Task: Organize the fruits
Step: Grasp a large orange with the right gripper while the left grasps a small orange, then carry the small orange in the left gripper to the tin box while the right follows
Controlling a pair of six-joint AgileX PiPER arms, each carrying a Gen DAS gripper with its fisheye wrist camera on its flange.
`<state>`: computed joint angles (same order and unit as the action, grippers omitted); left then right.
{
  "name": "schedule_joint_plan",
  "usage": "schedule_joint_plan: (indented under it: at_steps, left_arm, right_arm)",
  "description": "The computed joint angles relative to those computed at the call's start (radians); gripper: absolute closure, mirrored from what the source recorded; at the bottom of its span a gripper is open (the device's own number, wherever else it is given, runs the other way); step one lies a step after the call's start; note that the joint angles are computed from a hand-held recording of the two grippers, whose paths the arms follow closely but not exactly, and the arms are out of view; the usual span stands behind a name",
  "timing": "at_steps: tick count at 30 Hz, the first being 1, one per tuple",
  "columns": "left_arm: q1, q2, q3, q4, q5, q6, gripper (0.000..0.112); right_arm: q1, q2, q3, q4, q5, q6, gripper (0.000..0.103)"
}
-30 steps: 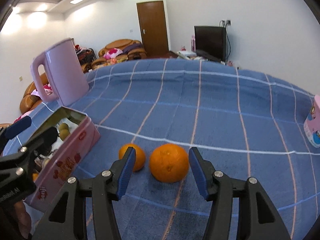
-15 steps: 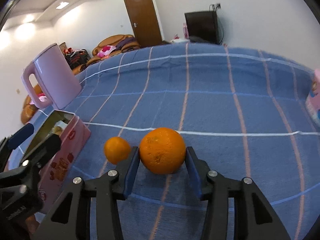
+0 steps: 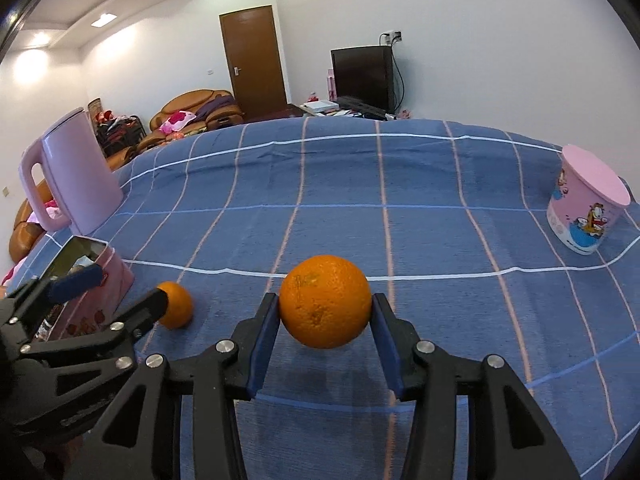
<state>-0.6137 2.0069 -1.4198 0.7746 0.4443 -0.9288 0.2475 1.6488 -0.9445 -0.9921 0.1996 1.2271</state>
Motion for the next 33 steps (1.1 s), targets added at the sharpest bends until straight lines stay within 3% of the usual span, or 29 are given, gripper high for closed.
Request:
schedule_joint_plan:
  at_steps: [3,12,14,18,22,27,33]
  left_arm:
    - [0.001,0.033,-0.048,-0.115,0.010,0.117,0.036]
    - [0.052,0.121,-0.164,-0.411,0.048,0.370,0.061]
    - [0.049,0.117,-0.154,-0.395,0.036,0.362,0.071]
    - [0.049,0.099,-0.125,-0.390,0.013,0.351,0.071]
    - [0.046,0.071,-0.083,-0.318,-0.025,0.278,0.071]
    - [0.020,0.039,-0.032,-0.112,-0.049,0.085,0.071]
    - [0.016,0.020,-0.004,-0.021,-0.064,-0.010,0.071]
  right_arm:
    - [0.006,-0.002,0.002,-0.050,0.005,0.050,0.055]
    - [0.011,0.000,0.002,-0.090,0.000,0.080,0.055]
    - [0.008,-0.001,0.003,-0.073,-0.008,0.059,0.055]
    - [0.006,-0.004,0.006,-0.077,-0.020,0.061,0.055]
    - [0.009,-0.013,0.021,-0.185,-0.032,0.163,0.055]
    - [0.011,-0.023,0.035,-0.306,-0.042,0.281,0.055]
    - [0.013,-0.035,0.055,-0.489,-0.049,0.461,0.055]
